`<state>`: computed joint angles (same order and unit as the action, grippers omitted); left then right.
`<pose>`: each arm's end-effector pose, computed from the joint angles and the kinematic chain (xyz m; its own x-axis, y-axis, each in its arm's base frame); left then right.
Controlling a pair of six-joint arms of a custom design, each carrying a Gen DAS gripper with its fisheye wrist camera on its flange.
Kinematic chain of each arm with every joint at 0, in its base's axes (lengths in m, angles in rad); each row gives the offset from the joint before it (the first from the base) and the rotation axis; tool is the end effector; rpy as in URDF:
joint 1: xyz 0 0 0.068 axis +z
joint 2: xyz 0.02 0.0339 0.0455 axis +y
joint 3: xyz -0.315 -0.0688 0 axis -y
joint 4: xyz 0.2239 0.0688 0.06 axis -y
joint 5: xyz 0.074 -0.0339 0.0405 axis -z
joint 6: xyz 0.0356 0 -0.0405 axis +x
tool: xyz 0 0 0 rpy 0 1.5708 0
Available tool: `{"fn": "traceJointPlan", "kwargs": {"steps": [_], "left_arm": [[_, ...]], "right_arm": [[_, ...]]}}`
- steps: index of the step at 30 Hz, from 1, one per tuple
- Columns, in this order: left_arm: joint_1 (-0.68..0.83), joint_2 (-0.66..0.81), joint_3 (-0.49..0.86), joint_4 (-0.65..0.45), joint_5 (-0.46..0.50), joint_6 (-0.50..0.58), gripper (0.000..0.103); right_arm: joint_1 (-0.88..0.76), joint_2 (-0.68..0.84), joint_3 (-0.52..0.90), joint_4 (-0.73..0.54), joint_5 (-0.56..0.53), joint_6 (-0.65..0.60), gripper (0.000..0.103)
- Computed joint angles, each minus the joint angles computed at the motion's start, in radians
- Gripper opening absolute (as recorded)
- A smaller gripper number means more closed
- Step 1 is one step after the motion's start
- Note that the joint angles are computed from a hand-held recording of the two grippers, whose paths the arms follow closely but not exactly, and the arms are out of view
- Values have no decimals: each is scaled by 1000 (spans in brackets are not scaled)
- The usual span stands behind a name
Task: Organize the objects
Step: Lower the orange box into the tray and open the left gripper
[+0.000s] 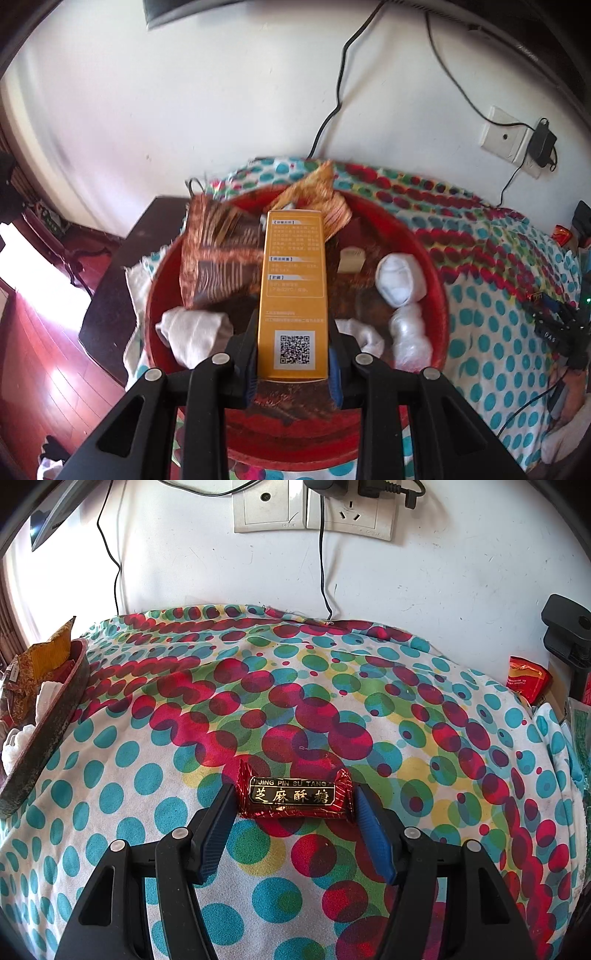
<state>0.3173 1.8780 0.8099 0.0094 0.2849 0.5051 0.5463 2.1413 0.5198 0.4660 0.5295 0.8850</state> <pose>0.3154 0.0931 0.1522 -0.8064 0.2240 -0.5474 0.2532 0.9671 0.0227 0.2494 0.1306 0.0561 -0.7074 0.3516 -0.6132 0.4314 0.9020 0.0196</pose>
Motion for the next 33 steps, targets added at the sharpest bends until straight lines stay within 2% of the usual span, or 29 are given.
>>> {"fn": "traceJointPlan", "kwargs": {"steps": [13, 27, 33], "left_arm": [[48, 147, 0, 81, -30, 43, 29], [68, 236, 72, 37, -38, 33, 31], [78, 239, 59, 50, -37, 13, 38]], "right_arm": [[2, 2, 6, -12, 5, 8, 62], [5, 6, 21, -32, 10, 17, 64], [4, 5, 23, -37, 11, 17, 65]]}}
